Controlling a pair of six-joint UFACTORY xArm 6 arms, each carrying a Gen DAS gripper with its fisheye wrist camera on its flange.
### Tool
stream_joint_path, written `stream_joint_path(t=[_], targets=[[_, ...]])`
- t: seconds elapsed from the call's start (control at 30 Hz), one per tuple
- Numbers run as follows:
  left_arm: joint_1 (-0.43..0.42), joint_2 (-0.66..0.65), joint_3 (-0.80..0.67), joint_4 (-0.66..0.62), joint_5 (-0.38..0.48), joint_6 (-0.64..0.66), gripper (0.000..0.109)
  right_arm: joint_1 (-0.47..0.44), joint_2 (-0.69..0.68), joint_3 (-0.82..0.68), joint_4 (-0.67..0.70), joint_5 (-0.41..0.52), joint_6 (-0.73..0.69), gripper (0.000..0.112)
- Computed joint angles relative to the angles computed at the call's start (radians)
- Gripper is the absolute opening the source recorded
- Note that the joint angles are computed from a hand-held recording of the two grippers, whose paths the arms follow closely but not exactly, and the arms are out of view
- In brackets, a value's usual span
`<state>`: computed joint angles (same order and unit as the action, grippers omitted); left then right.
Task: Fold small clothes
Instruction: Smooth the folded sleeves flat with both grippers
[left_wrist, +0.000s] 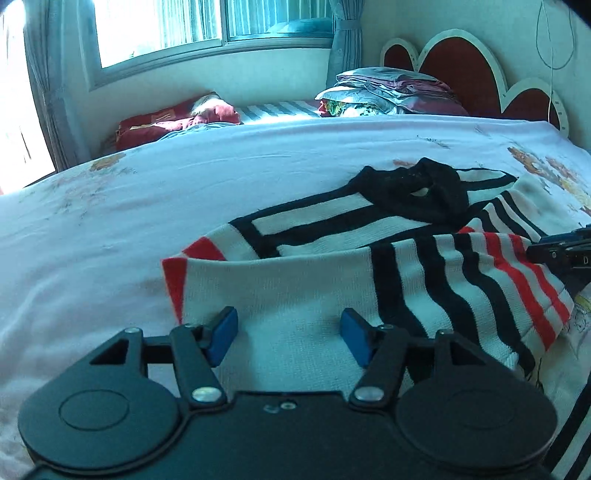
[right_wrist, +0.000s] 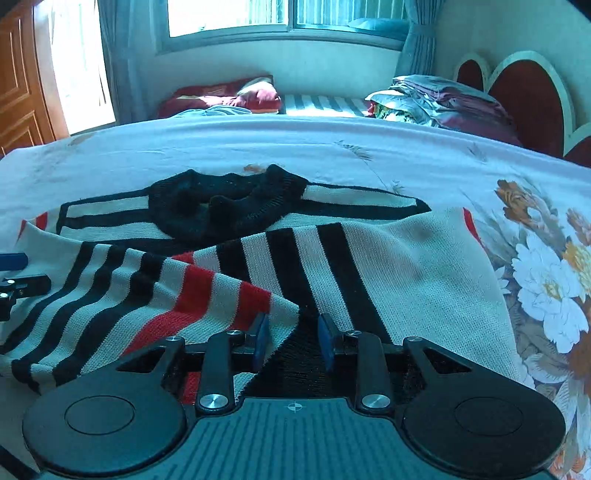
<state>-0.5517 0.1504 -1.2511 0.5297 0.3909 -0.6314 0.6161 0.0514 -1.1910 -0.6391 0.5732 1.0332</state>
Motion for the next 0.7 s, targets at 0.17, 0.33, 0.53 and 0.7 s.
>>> stream_joint_path(t=[0.17, 0.33, 0.53, 0.7], targets=[[-0.042, -0.086, 0.038, 0.077, -0.035, -0.127, 0.060, 0.013, -0.093, 0.051, -0.053, -0.043, 0.052, 0.028], [-0.121, -0.077, 0.052, 0.136, 0.068, -0.198, 0.060, 0.049, -0.107, 0.105, 0.056, -0.005, -0.051, 0.028], [-0.109, -0.156, 0.141, 0.202, 0.064, -0.265, 0.058, 0.054, -0.186, 0.165, -0.074, 0.018, 0.076, 0.028], [-0.101, -0.158, 0.157, 0.172, 0.072, -0.216, 0.060, 0.034, -0.199, 0.199, 0.005, 0.023, 0.035, 0.028]])
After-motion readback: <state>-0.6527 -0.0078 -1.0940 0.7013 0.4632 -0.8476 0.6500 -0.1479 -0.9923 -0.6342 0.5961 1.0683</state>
